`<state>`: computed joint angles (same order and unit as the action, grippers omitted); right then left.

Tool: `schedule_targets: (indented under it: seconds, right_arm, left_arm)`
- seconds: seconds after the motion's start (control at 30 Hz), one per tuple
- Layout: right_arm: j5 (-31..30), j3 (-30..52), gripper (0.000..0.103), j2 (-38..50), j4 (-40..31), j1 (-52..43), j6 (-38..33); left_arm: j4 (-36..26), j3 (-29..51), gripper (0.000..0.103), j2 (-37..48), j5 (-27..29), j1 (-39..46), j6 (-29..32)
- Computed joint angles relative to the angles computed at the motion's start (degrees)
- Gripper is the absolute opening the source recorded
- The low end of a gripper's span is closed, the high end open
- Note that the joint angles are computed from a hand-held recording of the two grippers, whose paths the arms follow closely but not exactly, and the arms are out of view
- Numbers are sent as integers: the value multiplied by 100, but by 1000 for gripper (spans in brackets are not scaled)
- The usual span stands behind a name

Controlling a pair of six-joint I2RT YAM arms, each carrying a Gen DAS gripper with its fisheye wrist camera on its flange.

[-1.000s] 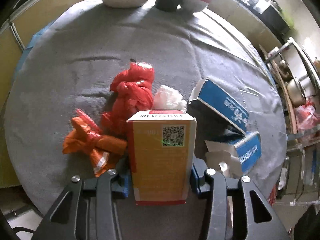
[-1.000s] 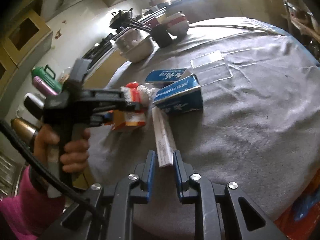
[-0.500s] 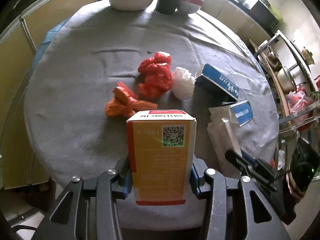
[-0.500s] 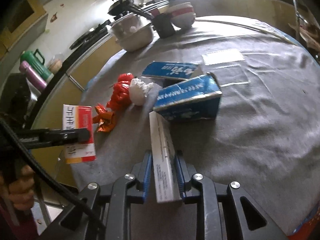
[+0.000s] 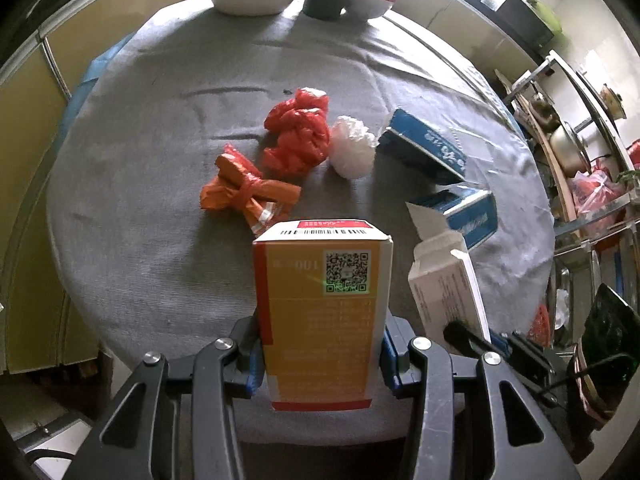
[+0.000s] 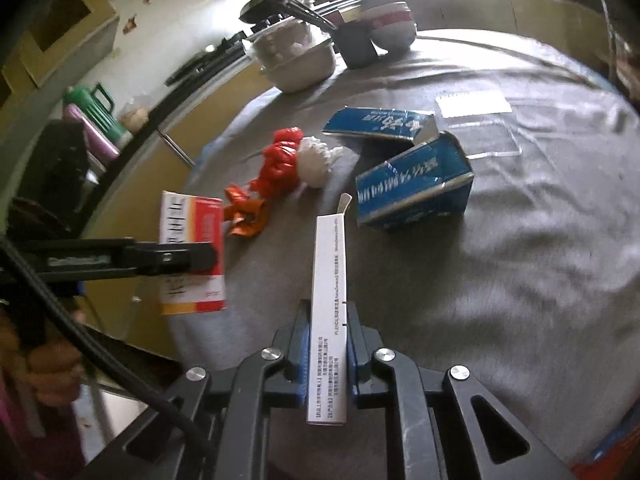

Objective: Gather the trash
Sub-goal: 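Carry the medicine box and white leaflet to the red basket and release both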

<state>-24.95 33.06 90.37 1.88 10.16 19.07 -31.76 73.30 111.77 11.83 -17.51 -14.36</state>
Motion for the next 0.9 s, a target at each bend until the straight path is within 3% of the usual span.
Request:
schedule_targets:
  seconds: [0.4, 0.6, 0.9]
  right_arm:
    - [-2401, -1153, 16, -1259, 274, -1806, 711]
    - [-2564, -1330, 15, -2185, -526, -2694, 274]
    - [-2349, -1211, 16, -3523, -1980, -3791, -672]
  left_arm:
    - [-105, -78, 47, -367, -195, -389, -54]
    - [-160, 25, 47, -481, -347, -842, 44]
    - [-252, 277, 47, -556, -598, -1352, 72]
